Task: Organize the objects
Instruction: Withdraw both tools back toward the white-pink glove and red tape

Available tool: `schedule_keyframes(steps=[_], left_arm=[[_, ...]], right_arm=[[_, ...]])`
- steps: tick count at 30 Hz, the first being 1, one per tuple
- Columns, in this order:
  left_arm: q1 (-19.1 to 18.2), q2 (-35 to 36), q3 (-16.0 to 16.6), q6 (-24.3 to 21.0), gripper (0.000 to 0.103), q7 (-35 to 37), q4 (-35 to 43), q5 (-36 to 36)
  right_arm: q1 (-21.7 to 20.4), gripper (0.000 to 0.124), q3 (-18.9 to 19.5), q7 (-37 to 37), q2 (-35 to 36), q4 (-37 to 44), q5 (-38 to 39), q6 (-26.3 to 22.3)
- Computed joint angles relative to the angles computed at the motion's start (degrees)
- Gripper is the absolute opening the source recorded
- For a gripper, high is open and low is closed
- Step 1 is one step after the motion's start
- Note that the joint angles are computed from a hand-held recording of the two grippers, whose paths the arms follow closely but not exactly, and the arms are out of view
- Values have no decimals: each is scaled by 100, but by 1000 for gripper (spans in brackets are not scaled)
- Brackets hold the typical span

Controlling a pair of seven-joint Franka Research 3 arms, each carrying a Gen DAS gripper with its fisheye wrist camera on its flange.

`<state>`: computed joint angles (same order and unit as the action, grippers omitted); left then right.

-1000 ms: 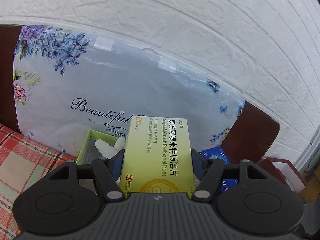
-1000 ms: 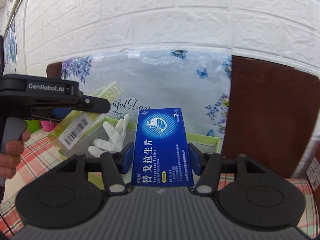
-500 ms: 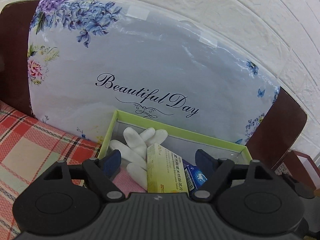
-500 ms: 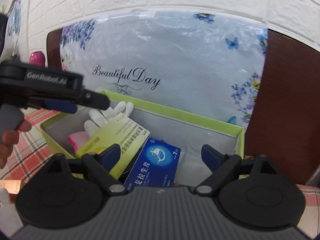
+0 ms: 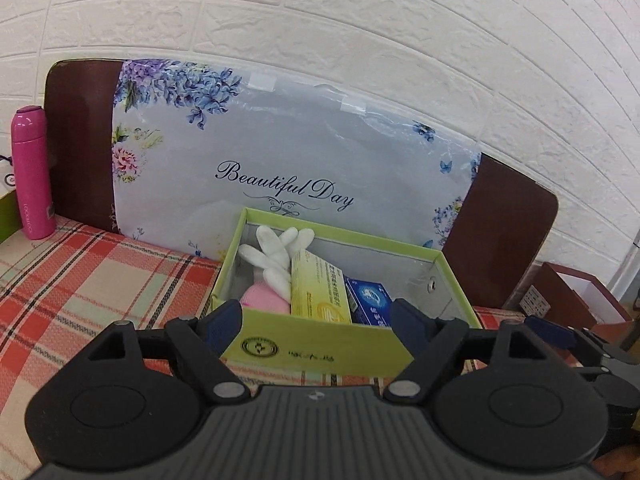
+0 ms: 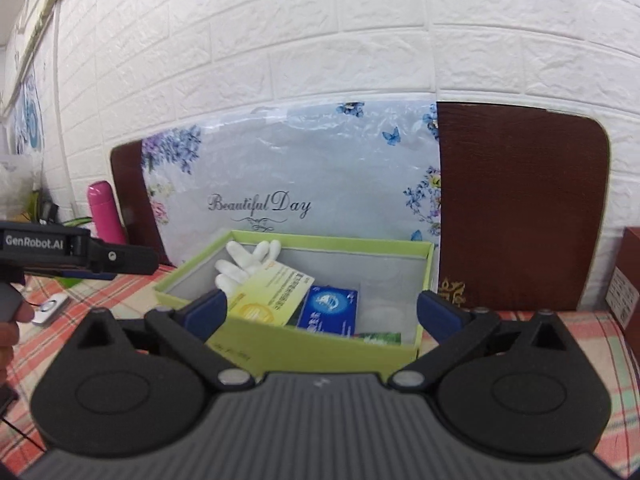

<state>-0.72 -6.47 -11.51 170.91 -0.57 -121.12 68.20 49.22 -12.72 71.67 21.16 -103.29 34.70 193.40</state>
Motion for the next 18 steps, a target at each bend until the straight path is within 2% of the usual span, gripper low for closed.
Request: schedule_keyframes(steps=[2,5,8,12,15,18], left_arm=[[-26,-255,-35,9,84,-60,-324,-17],[-78,-562,-110,-3,84,168,-785,-395],[-51,-790,-260,-1,84,304,-1149,-645],[-18,-1053,-416,49,84,420,-1571,-972],[-82,-1207,-452,58,84,708,-1852,-1410],[-147,-1370,-490,65,84,1035,-2131,-1805]], right_arm=[[-249,103,445,32,-324,-506,-18,324],[-157,103,639,-133,-658,-1096,466,695],[-300,103,1001,-123,-916,-1576,682,873],[46,103,1034,-1011,-1078,-1835,1848,1078],[-89,103,1332,-963,-1222,-2103,1983,1145],[-49,103,1514,-1444,-1249,-2137,2630,1203]])
